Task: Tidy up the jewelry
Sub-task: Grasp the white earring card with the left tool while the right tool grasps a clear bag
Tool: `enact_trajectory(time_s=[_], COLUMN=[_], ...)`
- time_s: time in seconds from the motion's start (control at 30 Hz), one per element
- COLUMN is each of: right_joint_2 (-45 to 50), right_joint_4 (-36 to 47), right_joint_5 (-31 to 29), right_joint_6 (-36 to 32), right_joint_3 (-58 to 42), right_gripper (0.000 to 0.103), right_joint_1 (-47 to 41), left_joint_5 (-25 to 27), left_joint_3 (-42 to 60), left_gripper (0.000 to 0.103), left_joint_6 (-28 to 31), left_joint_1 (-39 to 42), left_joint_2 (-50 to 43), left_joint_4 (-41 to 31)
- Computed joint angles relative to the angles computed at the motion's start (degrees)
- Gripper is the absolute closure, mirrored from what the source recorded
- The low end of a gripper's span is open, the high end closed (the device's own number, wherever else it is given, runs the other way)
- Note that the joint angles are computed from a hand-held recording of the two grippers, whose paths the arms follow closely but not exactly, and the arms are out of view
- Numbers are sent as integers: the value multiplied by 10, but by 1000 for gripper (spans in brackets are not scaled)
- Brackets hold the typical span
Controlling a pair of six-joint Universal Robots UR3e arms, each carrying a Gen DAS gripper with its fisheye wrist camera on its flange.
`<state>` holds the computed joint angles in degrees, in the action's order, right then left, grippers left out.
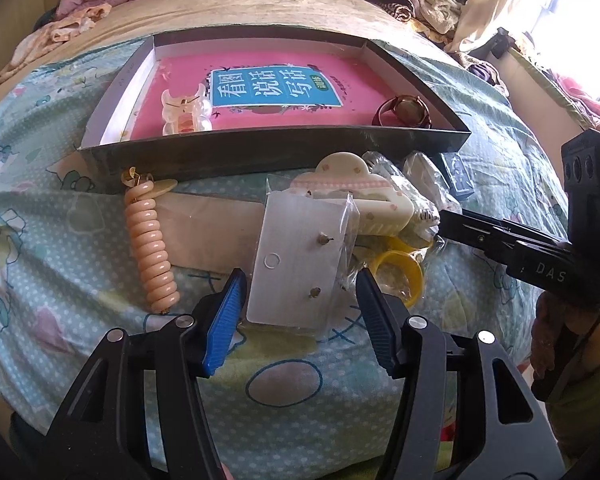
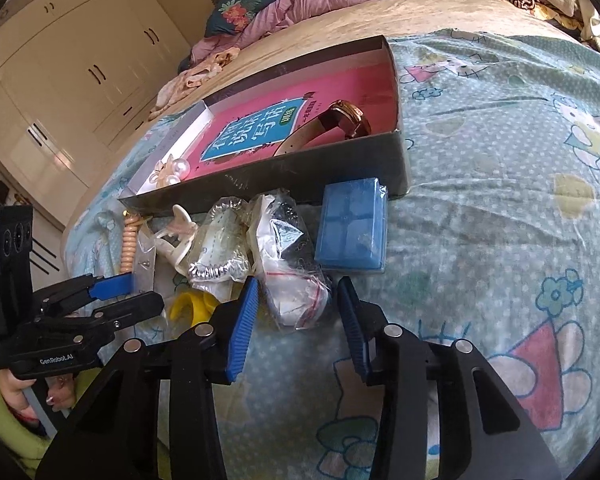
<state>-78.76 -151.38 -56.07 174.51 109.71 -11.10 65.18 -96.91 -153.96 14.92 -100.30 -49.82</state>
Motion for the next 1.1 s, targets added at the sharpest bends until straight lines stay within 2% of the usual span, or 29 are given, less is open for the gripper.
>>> enact_trajectory(time_s=[0.13, 0.33, 0.7, 0.8, 0.93, 1.1], right_joint_2=[-4, -49, -143, -139, -105, -57], right_joint_4=[-6, 4, 77, 84, 54, 27], right_joint_5=[4, -5, -18, -26, -48, -52], right_joint_6=[-7, -17, -52, -52, -40, -41], right_joint_3=[6, 37, 75, 75, 58, 32], right_gripper=[70, 72, 72, 70, 53, 53], right_joint_1=[-1, -9, -34, -27, -4, 10], left_joint_5=[-9, -19, -59, -67, -74, -81], left_joint_3=[5, -5, -28, -33, -35, -36], left_gripper=[67, 69, 69, 69, 69, 69], left_joint_6=[3, 10, 30, 34, 36, 37], left_joint_1=[1, 8, 43, 51, 60, 69], left_joint_2=[-6, 2, 49, 60, 70, 77], left_joint_4=[-6, -8, -29, -34, -39, -44])
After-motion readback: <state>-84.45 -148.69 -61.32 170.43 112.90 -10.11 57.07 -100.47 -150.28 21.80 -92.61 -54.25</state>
